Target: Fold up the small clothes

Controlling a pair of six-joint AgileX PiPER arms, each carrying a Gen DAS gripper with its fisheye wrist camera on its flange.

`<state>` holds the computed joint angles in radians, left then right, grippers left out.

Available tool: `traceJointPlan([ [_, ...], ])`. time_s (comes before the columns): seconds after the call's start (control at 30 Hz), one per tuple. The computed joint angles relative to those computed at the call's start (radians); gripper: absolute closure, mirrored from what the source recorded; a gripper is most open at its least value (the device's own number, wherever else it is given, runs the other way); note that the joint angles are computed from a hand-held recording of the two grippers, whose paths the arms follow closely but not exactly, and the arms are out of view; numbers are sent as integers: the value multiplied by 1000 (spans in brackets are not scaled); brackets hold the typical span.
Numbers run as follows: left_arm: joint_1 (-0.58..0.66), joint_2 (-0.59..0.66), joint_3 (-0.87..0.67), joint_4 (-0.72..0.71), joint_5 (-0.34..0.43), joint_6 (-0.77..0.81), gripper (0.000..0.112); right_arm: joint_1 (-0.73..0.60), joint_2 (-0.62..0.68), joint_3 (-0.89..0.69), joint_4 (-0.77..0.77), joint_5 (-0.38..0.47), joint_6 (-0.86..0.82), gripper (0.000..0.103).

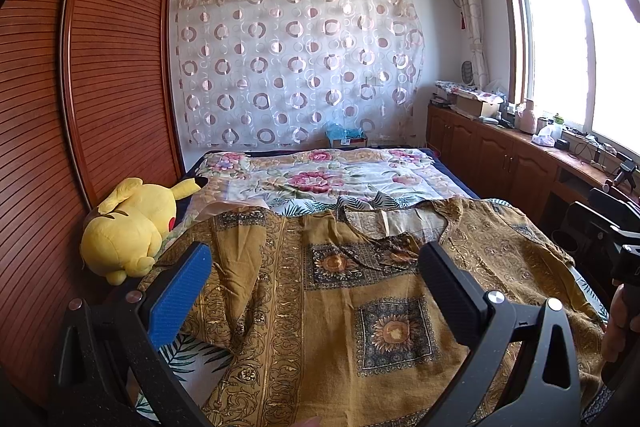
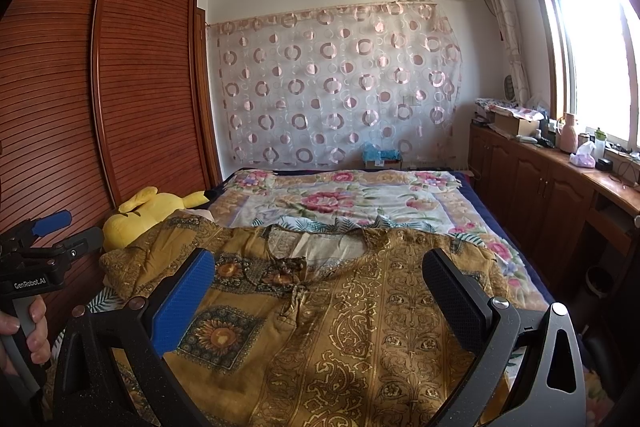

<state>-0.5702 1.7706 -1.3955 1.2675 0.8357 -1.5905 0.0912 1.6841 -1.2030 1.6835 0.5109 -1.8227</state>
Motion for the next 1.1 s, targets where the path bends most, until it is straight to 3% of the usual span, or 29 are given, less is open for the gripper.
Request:
traceJointPlan([
  [0.23,7,-16,1,-20,-3,22,9,1,7,-6,-12,2,10,0],
  [0.43,63,-53,43,-85,-50,88,9,17,40,-37,-80,-6,60,0],
  [0.8,224,-89,183,-105,-224,111,9,49,94,-139,-284,10,231,0],
  [1.1,369,-102,286,-95,-373,96,12,63,155,-239,-423,82,338,0],
])
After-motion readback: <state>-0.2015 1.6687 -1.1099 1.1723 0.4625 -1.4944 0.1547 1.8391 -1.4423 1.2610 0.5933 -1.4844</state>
